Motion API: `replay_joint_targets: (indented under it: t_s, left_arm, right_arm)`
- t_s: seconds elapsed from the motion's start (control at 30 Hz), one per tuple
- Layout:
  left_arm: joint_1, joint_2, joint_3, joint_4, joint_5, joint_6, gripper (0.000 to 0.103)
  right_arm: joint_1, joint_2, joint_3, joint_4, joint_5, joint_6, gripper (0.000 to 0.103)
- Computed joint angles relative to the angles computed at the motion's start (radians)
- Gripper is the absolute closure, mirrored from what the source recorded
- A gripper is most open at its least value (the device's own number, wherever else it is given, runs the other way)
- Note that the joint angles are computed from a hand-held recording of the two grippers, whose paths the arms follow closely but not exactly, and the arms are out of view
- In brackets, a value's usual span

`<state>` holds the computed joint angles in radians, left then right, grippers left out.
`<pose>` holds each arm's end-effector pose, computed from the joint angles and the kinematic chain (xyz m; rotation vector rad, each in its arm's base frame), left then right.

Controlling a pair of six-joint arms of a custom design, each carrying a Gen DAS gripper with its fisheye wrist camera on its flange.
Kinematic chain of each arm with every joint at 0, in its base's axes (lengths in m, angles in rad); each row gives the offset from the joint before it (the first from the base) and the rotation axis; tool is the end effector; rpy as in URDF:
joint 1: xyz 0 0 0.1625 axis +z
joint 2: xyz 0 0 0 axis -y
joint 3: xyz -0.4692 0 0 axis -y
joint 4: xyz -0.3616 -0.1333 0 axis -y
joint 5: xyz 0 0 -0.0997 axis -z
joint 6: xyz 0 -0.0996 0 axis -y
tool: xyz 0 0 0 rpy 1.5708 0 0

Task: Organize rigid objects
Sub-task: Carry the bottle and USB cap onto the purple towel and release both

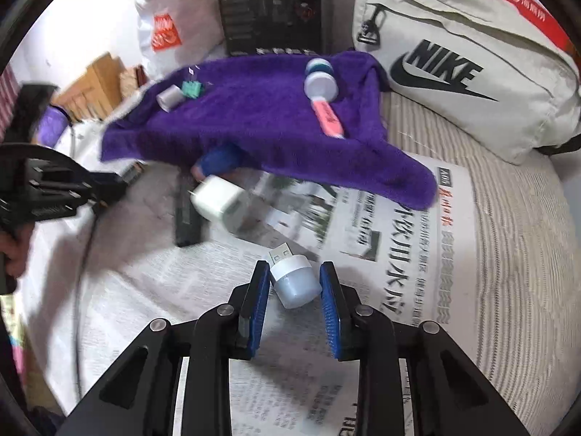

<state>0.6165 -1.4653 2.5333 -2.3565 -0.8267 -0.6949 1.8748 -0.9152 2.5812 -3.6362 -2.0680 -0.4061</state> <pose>-0.1279 -0.3367 0.2141 0.4424 2.3626 -0.4562 0.1949 -0.3346 0.1326 0.7743 -2.4706 0.4892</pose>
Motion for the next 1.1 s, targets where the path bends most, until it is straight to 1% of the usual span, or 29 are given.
replay_joint_targets:
  t_s: [0.07, 0.13, 0.27, 0.37, 0.6, 0.83, 1.1]
  left_arm:
    - [0.001, -0.009, 0.002, 0.0, -0.004, -0.007, 0.08]
    - [-0.002, -0.02, 0.004, 0.003, -0.005, -0.014, 0.08]
    - [-0.006, -0.049, 0.009, 0.005, -0.008, -0.013, 0.08]
    - [-0.013, -0.074, 0.009, 0.027, 0.0, -0.025, 0.08]
    - [-0.031, -0.132, 0.004, 0.085, 0.008, -0.049, 0.08]
    - [-0.05, -0.163, -0.01, 0.139, 0.035, -0.074, 0.08]
    - [-0.038, -0.154, -0.041, 0.136, 0.054, -0.043, 0.08]
  right_arm:
    - [0.01, -0.006, -0.003, -0.003, 0.0, -0.006, 0.075]
    - [0.017, -0.01, -0.013, 0.02, -0.007, -0.006, 0.075]
    - [0.018, -0.006, -0.019, 0.033, -0.011, -0.005, 0.075]
    - [0.018, -0.005, -0.02, 0.041, -0.018, -0.003, 0.075]
    - [0.015, -0.015, -0.029, 0.071, -0.005, 0.017, 0.075]
    - [0.03, -0.023, -0.045, 0.099, 0.005, 0.02, 0.075]
    - [0.062, -0.046, -0.086, 0.158, 0.023, 0.014, 0.075]
